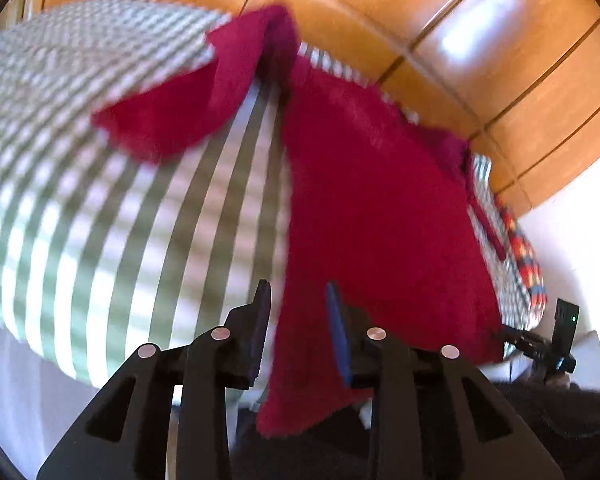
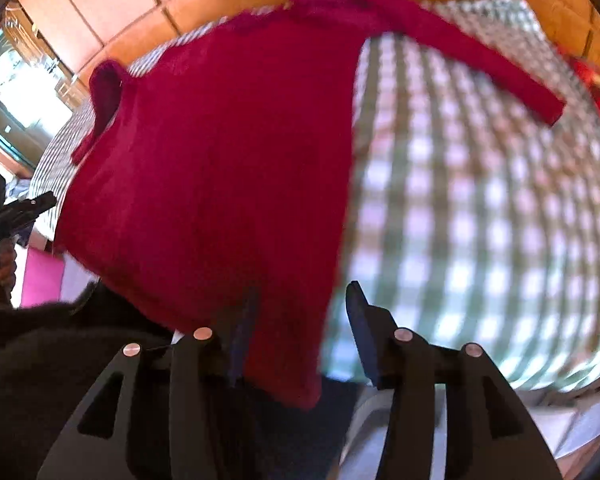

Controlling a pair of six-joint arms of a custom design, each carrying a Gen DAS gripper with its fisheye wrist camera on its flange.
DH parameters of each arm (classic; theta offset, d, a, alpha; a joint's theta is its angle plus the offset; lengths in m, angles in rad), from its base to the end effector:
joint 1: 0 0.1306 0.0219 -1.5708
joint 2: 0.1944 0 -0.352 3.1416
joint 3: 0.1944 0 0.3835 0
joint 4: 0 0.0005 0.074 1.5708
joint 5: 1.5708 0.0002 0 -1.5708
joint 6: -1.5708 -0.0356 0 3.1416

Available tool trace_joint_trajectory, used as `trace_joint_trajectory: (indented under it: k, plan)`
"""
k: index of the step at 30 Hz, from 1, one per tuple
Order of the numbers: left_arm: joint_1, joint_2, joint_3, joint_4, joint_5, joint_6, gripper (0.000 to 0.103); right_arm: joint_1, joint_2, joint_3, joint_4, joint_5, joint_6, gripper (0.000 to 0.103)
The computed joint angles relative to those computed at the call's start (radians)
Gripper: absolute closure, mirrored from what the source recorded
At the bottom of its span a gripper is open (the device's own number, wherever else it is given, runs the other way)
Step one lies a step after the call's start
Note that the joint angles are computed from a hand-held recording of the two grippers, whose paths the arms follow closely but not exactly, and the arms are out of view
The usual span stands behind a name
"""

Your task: Fold small clothes

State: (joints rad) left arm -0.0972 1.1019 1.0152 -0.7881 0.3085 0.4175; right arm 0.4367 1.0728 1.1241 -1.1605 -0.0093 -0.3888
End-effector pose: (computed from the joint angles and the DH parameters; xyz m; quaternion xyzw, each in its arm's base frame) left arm 0.3747 -0.0479 0.3533 -0.0964 0.9254 -0.2254 0.2891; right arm 0.3157 0.1472 0.3879 -0.0244 0.9732 0.0959 0.2077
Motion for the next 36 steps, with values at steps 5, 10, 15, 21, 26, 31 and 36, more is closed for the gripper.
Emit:
trace_joint_trajectory:
  k: [5, 10, 15, 21, 26, 31, 36]
  plan:
    - [-0.105, 0.127, 0.108, 0.071, -0.057, -0.009, 0.062, -0.121, -0.001, 0.028, 0.001, 0.225, -0.012, 0.037]
    - [-0.203, 0.282, 0.225, 0.095, -0.058, -0.041, 0.052, -0.291, 0.063, 0.055, 0.075, 0.372, 0.067, 0.038]
    - [-0.273, 0.388, 0.313, 0.079, -0.059, -0.069, 0.052, -0.312, 0.193, 0.128, 0.149, 0.471, 0.256, 0.048]
    - [-0.305, 0.456, 0.38, 0.043, -0.078, -0.077, 0.052, -0.363, 0.357, 0.221, 0.126, 0.429, 0.335, 0.081]
    - [-0.304, 0.478, 0.4, 0.038, -0.079, -0.061, 0.052, -0.405, 0.291, 0.28, 0.098, 0.313, 0.306, 0.097]
    - [-0.299, 0.499, 0.417, 0.031, -0.076, -0.071, 0.052, -0.478, 0.183, 0.349, 0.115, 0.224, 0.204, 0.097]
    - [-0.298, 0.528, 0.44, 0.028, -0.069, -0.069, 0.052, -0.611, 0.237, 0.453, 0.076, 0.195, 0.054, 0.097]
